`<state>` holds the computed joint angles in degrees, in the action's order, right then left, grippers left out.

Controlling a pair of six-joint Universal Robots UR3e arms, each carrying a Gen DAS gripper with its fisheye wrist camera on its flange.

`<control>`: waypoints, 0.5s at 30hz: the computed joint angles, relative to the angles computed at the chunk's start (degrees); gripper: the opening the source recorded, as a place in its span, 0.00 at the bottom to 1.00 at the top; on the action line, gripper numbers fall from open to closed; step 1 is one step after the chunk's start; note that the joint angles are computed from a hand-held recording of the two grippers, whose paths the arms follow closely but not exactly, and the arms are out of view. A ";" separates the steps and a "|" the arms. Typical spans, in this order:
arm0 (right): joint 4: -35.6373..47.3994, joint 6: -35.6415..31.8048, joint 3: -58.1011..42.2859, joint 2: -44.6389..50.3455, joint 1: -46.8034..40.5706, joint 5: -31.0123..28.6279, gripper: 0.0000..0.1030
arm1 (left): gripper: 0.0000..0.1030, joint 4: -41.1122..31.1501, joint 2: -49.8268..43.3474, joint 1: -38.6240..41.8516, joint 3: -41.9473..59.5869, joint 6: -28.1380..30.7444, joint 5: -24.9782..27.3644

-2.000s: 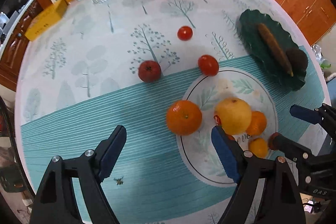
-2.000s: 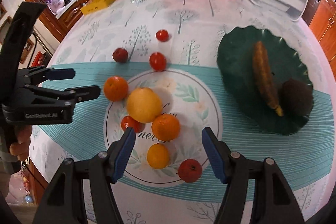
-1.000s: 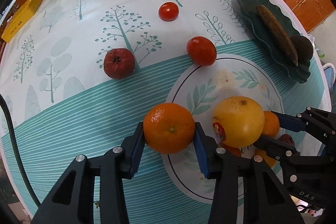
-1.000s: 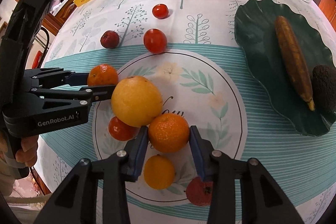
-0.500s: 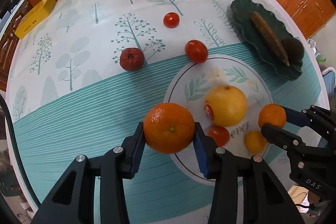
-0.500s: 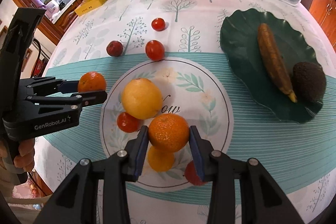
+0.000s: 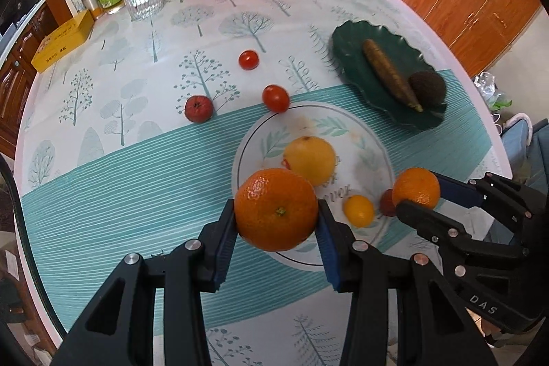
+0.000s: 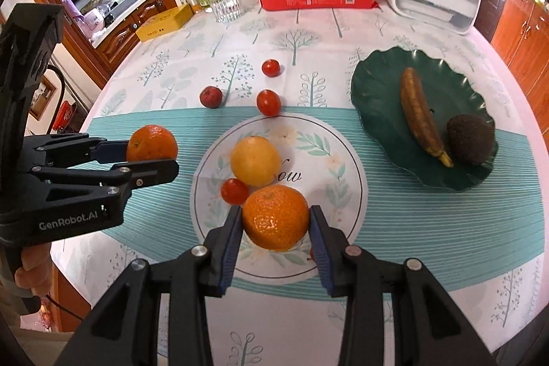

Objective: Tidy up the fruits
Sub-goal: 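Carry both oranges onto the green plate and open both grippers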

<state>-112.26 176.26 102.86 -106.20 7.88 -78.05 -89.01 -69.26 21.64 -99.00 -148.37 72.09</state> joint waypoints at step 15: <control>8.04 -6.27 -4.94 -7.07 -6.39 -0.20 0.38 | 0.41 -0.85 -0.42 -11.06 7.85 -10.32 0.87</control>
